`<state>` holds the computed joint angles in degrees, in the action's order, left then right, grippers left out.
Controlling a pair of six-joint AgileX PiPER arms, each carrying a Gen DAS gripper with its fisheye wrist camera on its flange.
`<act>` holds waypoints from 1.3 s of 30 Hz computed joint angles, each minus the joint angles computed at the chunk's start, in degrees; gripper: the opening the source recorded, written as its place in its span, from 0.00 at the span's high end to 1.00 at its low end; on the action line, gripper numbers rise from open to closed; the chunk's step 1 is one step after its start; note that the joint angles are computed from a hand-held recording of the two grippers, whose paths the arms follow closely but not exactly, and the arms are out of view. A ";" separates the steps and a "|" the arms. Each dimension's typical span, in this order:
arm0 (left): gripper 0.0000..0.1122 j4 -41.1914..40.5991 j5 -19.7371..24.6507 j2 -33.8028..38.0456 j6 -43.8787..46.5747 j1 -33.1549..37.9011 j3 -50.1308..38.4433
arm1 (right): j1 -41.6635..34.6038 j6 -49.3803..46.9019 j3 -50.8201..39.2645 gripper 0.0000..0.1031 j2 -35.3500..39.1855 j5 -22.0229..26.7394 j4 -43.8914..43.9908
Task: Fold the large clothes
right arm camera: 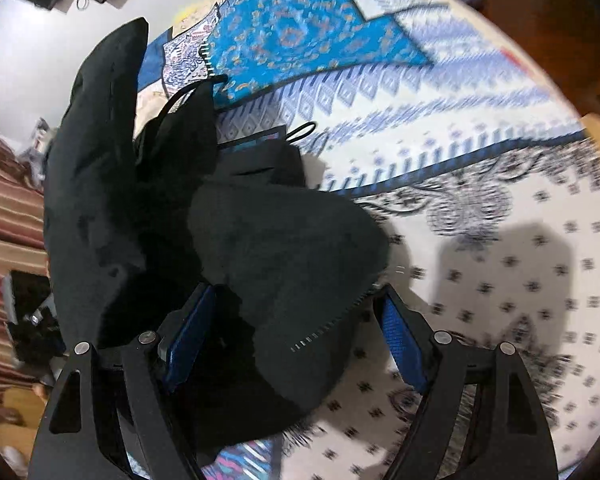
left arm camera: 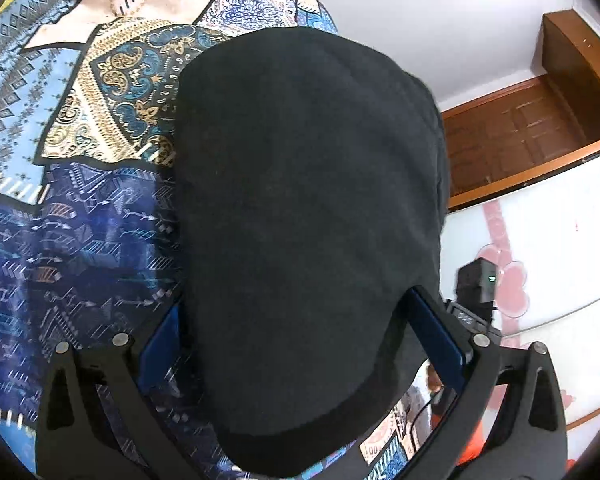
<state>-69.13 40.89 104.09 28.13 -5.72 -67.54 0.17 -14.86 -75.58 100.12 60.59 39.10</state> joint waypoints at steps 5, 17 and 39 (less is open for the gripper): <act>0.08 -5.96 1.14 0.90 5.80 1.01 1.34 | -1.99 -3.61 -1.24 0.27 3.42 2.87 6.68; 0.23 -0.98 -2.60 -5.33 2.90 0.12 2.24 | -2.59 -6.23 -2.80 0.78 -0.24 5.83 10.60; 0.32 12.21 5.72 -22.64 0.61 19.92 4.00 | 20.27 3.99 -19.37 0.82 4.38 -1.58 5.48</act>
